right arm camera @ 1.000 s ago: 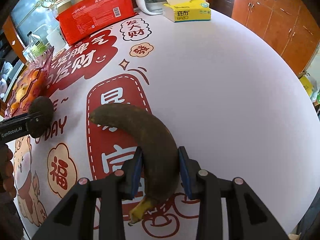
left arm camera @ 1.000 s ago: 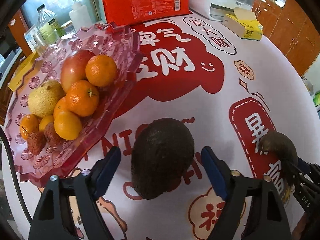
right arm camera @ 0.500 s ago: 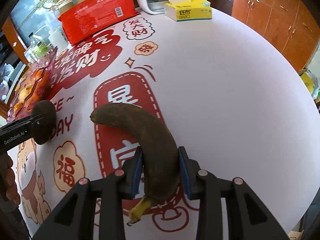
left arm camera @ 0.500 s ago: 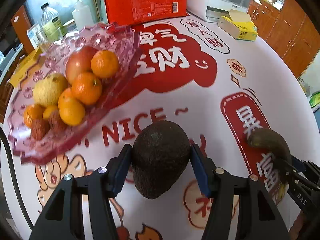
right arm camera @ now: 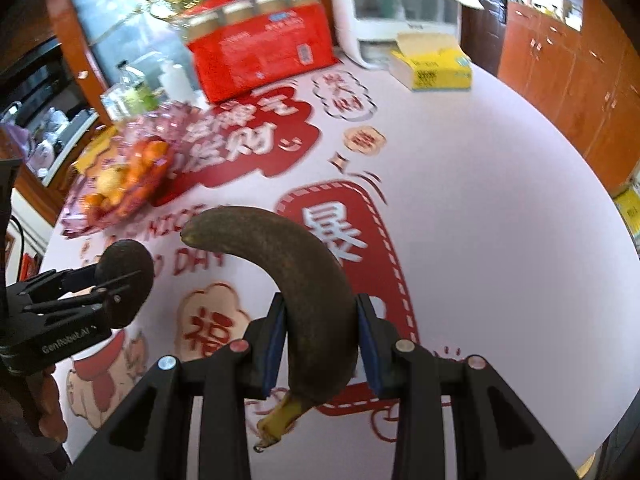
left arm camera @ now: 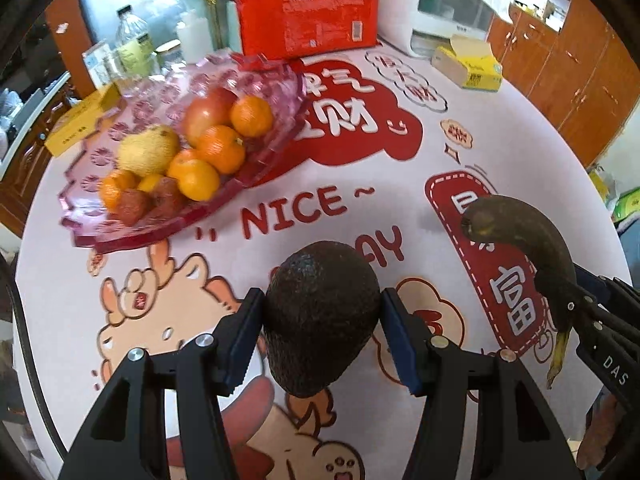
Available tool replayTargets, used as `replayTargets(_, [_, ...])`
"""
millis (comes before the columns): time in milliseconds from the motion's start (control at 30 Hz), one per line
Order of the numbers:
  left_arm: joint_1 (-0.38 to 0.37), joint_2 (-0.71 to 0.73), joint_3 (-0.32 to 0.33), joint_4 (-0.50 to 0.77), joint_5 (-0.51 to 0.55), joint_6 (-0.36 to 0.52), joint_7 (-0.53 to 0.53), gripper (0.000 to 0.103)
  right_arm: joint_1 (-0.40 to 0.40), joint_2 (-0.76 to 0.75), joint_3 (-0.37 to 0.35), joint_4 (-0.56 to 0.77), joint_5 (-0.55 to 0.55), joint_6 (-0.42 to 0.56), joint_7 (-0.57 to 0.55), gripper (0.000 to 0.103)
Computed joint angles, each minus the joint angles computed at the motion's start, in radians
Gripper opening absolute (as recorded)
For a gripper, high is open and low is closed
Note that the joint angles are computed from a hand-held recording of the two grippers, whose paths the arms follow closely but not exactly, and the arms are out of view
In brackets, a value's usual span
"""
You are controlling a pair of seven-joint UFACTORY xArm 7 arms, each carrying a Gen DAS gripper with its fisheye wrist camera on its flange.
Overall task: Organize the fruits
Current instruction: 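Lift the avocado and banana and carry both over the bowl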
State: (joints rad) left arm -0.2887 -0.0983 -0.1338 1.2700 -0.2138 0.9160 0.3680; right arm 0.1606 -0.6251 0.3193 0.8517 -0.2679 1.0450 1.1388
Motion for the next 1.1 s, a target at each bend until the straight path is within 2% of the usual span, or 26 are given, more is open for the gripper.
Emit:
replayTargets(367, [0.040, -0.082, 0.041, 0.054, -0.025, 0.061, -0.003, 0.057, 0.019, 0.111, 0.037, 0.169, -0.065, -0.046, -0.064, 0.034])
replayTargets(667, [0.084, -0.046, 0.065, 0.174, -0.022, 0.073, -0.011, 0.057, 0.026, 0.276, 0.040, 0.368, -0.172, -0.092, -0.109, 0.034])
replayTargets(867, [0.111, 0.037, 0.068, 0.294, -0.014, 0.058, -0.014, 0.057, 0.058, 0.422, 0.017, 0.544, -0.261, -0.072, -0.139, 0.034])
replayTargets(1100, [0.133, 0.230, 0.062, 0.511, 0.044, 0.047, -0.063, 0.057, 0.126, 0.612, -0.051, 0.758, -0.340, -0.007, -0.151, 0.034])
